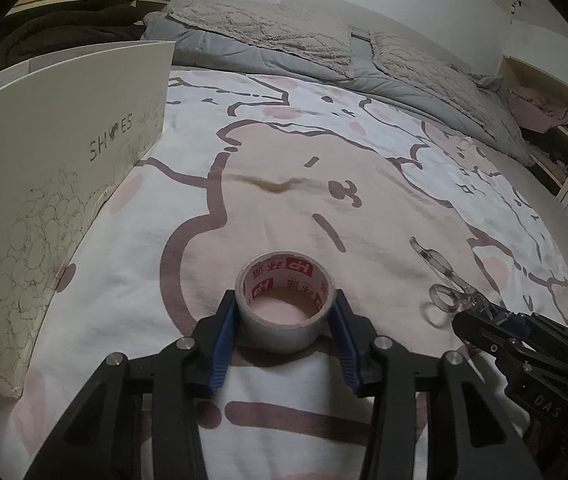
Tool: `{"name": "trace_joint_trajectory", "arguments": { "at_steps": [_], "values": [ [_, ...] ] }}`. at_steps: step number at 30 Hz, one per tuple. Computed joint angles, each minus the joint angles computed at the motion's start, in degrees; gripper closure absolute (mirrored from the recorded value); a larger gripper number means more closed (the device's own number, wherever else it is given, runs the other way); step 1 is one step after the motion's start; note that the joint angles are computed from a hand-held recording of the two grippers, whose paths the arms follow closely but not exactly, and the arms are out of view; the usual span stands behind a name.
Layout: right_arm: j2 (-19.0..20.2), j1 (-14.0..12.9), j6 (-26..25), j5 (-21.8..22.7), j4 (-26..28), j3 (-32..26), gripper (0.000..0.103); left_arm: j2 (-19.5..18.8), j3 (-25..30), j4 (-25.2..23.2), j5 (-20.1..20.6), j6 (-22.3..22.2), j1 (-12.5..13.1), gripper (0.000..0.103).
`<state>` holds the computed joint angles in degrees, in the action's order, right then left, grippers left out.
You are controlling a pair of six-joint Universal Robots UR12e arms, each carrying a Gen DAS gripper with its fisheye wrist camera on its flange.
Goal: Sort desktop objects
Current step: 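Lift the eyelash curler with the right tool while the left tool lifts the tape roll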
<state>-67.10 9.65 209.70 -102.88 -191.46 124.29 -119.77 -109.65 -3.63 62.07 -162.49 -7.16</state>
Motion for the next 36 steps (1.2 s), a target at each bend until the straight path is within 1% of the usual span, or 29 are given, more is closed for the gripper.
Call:
{"name": "trace_joint_trajectory", "arguments": {
  "at_steps": [2,5,9,14,21,25,30,36],
  "values": [
    [-0.07,0.07,0.46,-0.42,0.05,0.04,0.073,0.02,-0.12,0.65,0.49,0.13,-0.13,0.059],
    [-0.1,0.37,0.44,-1.37,0.3,-0.02,0.073,0.03,-0.33,1.89,0.98,0.34,-0.25,0.059],
    [-0.14,1.4,-0.64,-4.33,2.19,-0.79,0.073,0.14,-0.7,3.37,1.22,0.67,-0.29,0.059],
    [-0.29,2.01,-1.13,-6.35,3.05,-1.09,0.073,0.44,-0.98,4.36,0.8,0.72,-0.16,0.059],
    [-0.42,2.45,-1.38,-7.8,1.6,-0.95,0.073,0.84,-1.23,4.82,0.05,0.98,0.02,0.059],
    [-0.84,2.7,-1.42,-8.66,-0.63,-0.67,0.073,1.22,-1.38,5.04,-0.53,0.72,0.14,0.059],
    [-1.57,2.7,-1.02,-8.37,-4.12,-0.06,0.073,1.53,-1.53,5.6,-1.09,0.69,0.29,0.059],
    [-1.97,3.26,-1.34,-8.77,-5.42,-0.22,0.073,2.29,-1.78,5.55,-1.66,1.41,0.46,0.059]
  ]
}}
